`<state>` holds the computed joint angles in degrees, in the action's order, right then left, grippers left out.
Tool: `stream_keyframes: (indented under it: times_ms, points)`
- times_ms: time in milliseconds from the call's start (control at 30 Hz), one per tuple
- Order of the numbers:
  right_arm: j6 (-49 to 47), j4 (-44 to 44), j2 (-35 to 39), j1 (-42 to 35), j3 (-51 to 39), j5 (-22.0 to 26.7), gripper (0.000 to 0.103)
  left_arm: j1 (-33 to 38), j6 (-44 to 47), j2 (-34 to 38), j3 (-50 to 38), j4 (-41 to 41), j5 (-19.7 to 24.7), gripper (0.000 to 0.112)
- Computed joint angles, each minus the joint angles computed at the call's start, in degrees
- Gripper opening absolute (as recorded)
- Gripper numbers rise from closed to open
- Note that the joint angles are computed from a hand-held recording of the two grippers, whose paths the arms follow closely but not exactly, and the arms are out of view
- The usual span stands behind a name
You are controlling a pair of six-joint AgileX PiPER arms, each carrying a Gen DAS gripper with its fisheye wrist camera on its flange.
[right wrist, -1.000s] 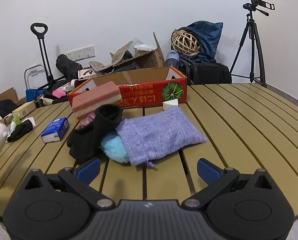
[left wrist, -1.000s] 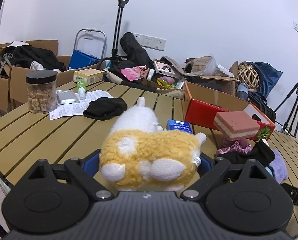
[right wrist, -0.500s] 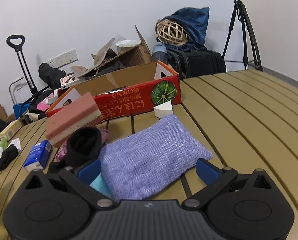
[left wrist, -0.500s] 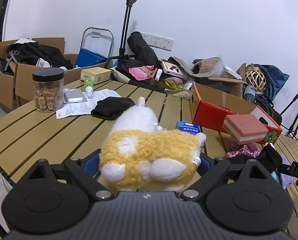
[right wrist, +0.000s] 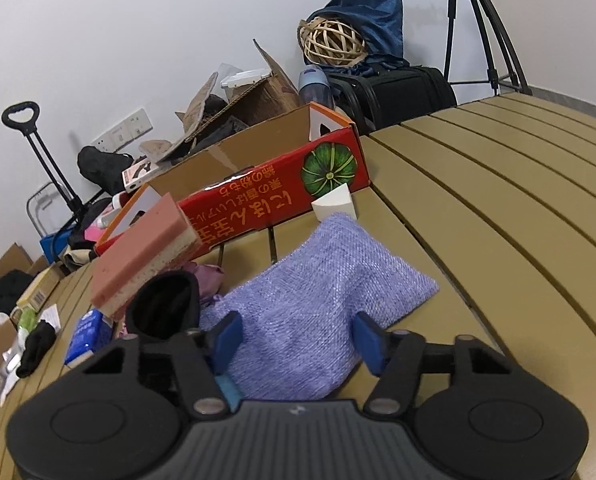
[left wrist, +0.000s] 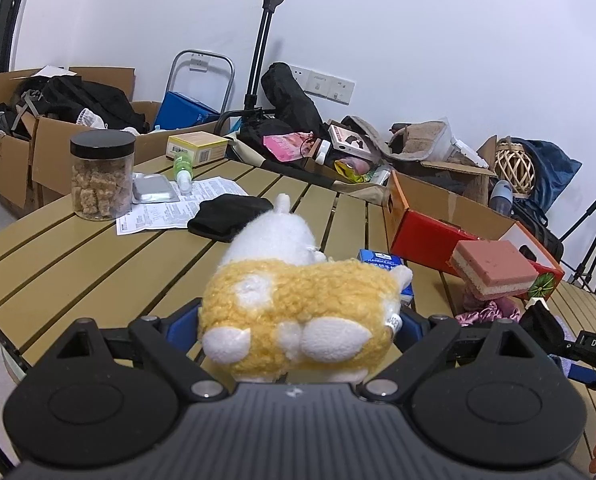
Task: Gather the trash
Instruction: 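Reach the right tool to the lavender pouch and close on it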
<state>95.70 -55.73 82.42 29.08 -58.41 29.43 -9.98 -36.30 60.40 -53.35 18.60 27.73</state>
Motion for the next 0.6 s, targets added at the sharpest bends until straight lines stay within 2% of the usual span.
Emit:
stream_keyframes:
  times_ms: [67,100,133,167,200,267,600]
  points:
    - [0.9,-0.5,-0.3,0.0,0.4,-0.3,0.048,0.5,1.0,-0.1,0.0,-1.0,-0.2,0.093]
    - [1.1,-0.4,-0.5,-0.1,0.6,-0.5,0.039,0.8,1.4,-0.2,0.0,-1.5,-0.2,0.093]
    - [1.1,-0.2,-0.6,0.0,0.5,0.1,0.022,1.3,2.6,-0.3,-0.1,-2.9,-0.2,0.093]
    - [-0.2,1.3,-0.3,0.0,-0.1,1.4,0.013,2.0,4.2,-0.4,-0.2,-4.7,-0.3,0.093]
    - [-1.1,2.7,-0.4,-0.4,0.1,1.4,0.008,2.6,5.7,-0.5,-0.1,-6.2,-0.4,0.093]
    - [1.3,1.4,-1.3,-0.7,1.6,0.5,0.008,3.0,6.6,-0.8,-0.1,-7.2,-0.4,0.093]
    - [8.3,-5.7,-5.1,4.7,4.0,9.3,0.004,5.5,11.7,-2.4,0.4,-12.8,-0.5,0.093]
